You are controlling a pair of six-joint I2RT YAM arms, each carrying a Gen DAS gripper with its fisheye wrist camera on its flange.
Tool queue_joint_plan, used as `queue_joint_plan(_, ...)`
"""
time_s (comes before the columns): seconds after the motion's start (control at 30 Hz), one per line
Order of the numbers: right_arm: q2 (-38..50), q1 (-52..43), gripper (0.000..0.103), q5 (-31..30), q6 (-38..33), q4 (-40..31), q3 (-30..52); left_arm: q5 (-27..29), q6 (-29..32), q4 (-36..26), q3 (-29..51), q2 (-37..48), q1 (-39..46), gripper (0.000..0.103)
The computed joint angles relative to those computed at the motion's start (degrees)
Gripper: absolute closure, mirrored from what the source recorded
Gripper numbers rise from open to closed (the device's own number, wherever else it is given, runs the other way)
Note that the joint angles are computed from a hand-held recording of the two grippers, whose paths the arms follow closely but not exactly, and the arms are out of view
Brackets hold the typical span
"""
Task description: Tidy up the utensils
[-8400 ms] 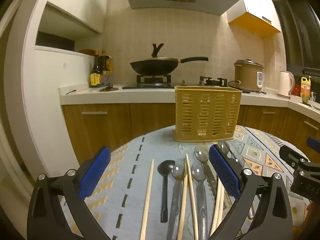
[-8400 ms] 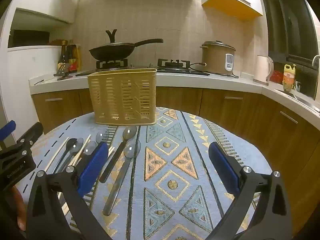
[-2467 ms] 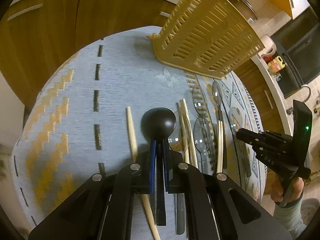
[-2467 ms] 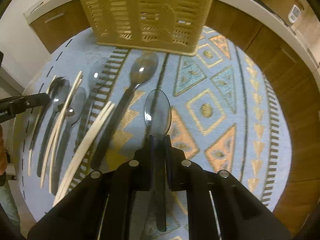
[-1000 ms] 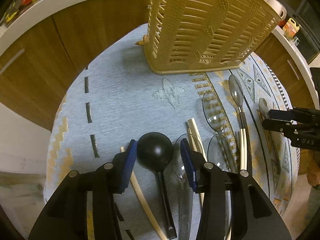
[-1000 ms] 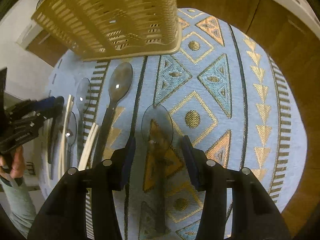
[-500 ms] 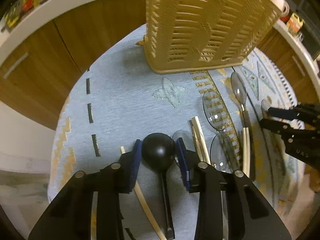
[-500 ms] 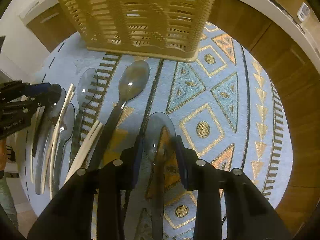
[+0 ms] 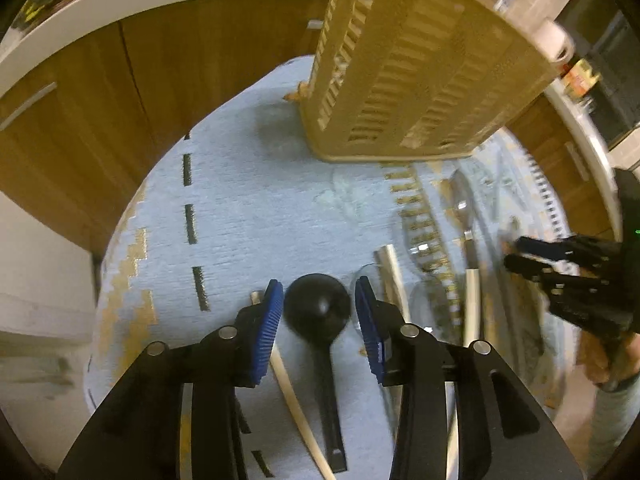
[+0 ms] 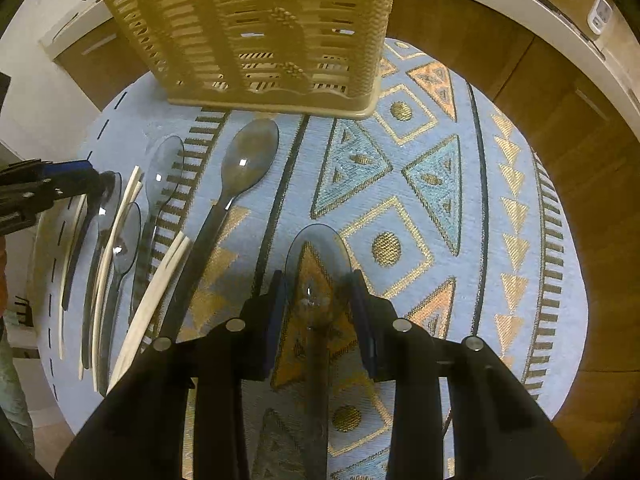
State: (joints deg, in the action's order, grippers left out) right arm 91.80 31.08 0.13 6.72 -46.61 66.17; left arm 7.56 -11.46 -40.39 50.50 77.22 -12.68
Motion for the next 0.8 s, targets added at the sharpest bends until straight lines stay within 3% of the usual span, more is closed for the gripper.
queue_joint_plan(0.07,-0.49,-0.14,0.073,-0.72,0.24,0.29,-0.68,-2.79,-0.64,-0.15,0.50,1.51,-1.86,0.067)
queue_joint_plan(0.27,-1.29,-1.40,0.073,-1.92,-0.56,0.24,-1.30,-1.78,0.83,-2.80,1.52,2.05,-2.36,0.059)
queue_joint_plan(0.47,-1.12,-1.68,0.073,-1.54,-0.99,0.05,-0.87,-7.23,0.31,-4.20,2.59,3.50,-7.02,0.055)
queue_joint_plan(0.53,-0.86,-1.33,0.073,-1.17,-0.90,-0.33,-0.51,-11.73,-0.92,-3.86,2.39,3.98,-10.34,0.058)
queue_joint_plan(0.57,-0.71,-0.94,0.073,-0.80,-0.80,-0.49,-0.28,-11.68,-0.74,-3.52,2.46,4.00,-10.67,0.068)
queue_joint_plan(0.7,-1.99,-0.04,0.074,-0.94,-0.29,0.59,-1.42,-10.96,-2.37,0.58,0.00,1.57,-10.72,0.069)
queue_joint_plan(0.8,-6.04,-0.04,0.074,-1.78,-0.05,2.53,-4.44,-7.46,-3.19,4.24,-4.06,-4.56,-9.07,0.069)
